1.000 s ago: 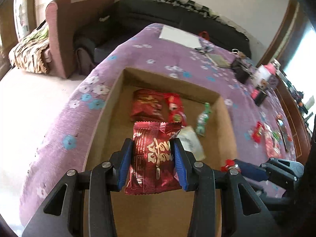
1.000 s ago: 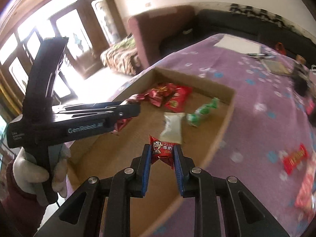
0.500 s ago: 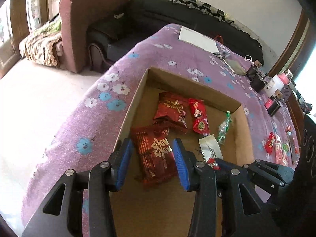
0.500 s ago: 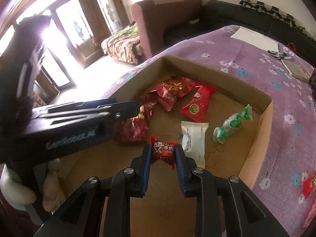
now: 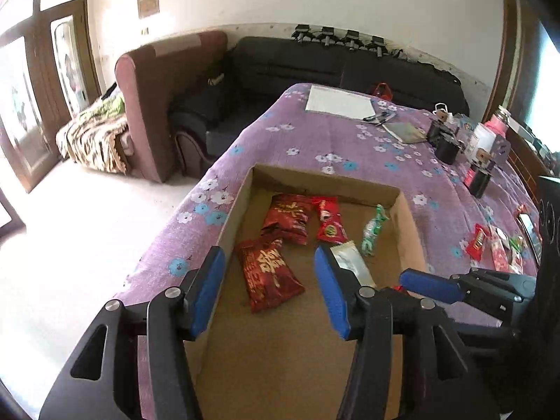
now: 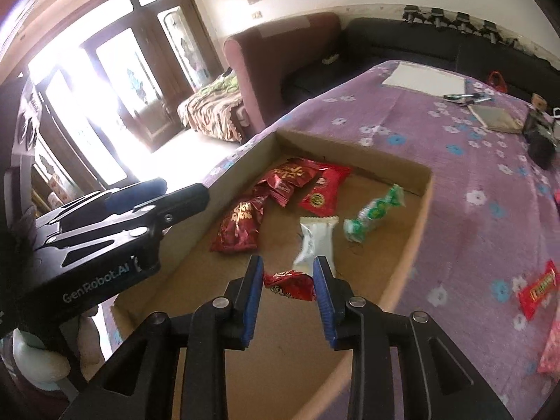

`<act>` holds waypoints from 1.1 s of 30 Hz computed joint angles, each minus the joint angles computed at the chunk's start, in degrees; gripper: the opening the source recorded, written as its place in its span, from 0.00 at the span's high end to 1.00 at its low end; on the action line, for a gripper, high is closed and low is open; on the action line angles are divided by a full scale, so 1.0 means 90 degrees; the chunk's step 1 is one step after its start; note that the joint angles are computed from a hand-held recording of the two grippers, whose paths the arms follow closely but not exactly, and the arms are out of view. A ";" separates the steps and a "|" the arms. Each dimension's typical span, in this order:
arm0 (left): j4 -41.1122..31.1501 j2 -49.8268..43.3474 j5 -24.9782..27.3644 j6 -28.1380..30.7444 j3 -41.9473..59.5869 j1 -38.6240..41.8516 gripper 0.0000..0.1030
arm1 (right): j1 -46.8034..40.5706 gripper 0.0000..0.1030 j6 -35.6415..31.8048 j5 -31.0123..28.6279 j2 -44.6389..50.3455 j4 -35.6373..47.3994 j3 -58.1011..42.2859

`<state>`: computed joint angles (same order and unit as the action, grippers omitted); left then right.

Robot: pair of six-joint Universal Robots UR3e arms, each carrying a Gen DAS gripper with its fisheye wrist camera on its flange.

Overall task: Organize snacks
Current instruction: 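Open the right tool to drop the small red packet into the box, then withdraw, then grasp a pink cartoon candy bar with each tool from the table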

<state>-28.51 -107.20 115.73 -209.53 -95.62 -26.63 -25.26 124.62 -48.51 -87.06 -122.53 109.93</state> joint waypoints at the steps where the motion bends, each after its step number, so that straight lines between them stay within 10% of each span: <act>1: -0.0086 -0.0015 0.0107 -0.0036 0.0078 -0.0120 0.49 | -0.0138 0.70 -0.0124 0.0052 -0.0094 0.0143 0.0038; 19: -0.1275 -0.0893 0.0226 -0.0712 0.1787 -0.1345 0.49 | -0.3822 0.65 -0.2449 0.0593 -0.0095 0.2819 -0.0709; 33: -0.0709 -0.1580 -0.1124 -0.1151 0.2247 -0.1738 0.43 | -0.4485 0.61 -0.0128 0.0733 0.2725 0.1489 -0.3317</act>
<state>-34.89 -121.42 105.62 -219.89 -75.40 -42.27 -65.62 123.47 -41.91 -62.53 -109.13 80.07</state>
